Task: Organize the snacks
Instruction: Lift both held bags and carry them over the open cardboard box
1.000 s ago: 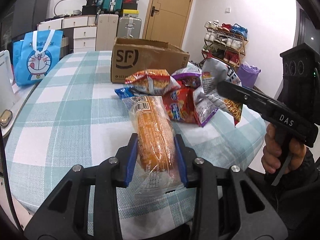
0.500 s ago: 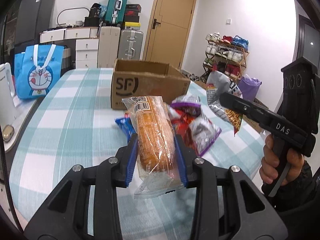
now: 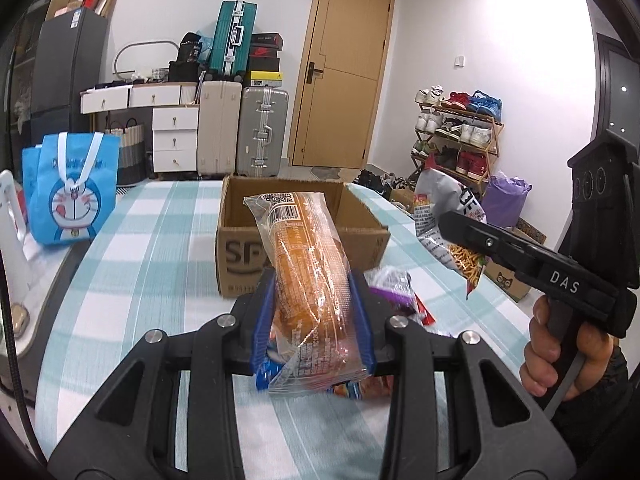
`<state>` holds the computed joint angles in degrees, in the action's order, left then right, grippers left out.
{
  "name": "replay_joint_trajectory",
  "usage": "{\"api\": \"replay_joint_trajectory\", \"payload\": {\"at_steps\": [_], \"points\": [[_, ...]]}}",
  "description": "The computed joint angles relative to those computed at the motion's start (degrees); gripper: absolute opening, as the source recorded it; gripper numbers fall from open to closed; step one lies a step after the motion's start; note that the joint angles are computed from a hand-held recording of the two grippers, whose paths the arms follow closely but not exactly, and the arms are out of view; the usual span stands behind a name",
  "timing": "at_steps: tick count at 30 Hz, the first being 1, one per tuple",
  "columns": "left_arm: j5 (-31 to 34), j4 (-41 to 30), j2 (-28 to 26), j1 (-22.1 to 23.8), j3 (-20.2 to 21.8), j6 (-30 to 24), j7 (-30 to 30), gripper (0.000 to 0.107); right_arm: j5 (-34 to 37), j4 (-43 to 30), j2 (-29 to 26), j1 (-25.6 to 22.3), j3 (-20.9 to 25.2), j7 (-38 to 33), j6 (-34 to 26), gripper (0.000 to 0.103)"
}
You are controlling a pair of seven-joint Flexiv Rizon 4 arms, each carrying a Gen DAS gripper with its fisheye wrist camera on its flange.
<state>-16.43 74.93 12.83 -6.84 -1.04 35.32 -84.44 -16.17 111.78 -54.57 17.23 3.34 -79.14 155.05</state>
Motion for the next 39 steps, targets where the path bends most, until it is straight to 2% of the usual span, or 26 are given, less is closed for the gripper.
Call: {"api": "replay_joint_trajectory", "payload": {"at_steps": [12, 22, 28, 30, 33, 39], "points": [[4.80, -17.66, -13.35, 1.66, -2.83, -3.30, -3.21, 0.032, -3.66, -8.08, -0.88, -1.68, 0.20, 5.52, -8.45, 0.045], [6.89, -32.66, -24.87, 1.79, -2.31, -6.76, -4.40, 0.032, -6.79, -14.82, -2.43, -2.41, 0.06, 9.97, -15.31, 0.045], [8.17, -43.95, -32.66, 1.44, -1.77, -11.57, -4.97, 0.032, -10.79, -19.60, -4.34, -3.79, 0.88, 13.76, -19.06, 0.045], [8.24, -45.71, -34.42, 1.46, -1.55, -12.24, -4.92, 0.032, -11.17, -20.80, -4.82, -3.68, 0.80, 14.35, -19.76, 0.045], [7.95, -42.09, -33.49, 1.66, -1.28, -10.45, -4.38, 0.032, -12.87, -22.55, -5.61, -4.15, 1.13, 16.04, -21.17, 0.045], [8.78, -41.76, -35.13, 1.26, -0.99, -10.72, -3.42, 0.032, -14.65, -26.27, -7.51, -4.45, 1.02, 18.09, -23.93, 0.045]]}}
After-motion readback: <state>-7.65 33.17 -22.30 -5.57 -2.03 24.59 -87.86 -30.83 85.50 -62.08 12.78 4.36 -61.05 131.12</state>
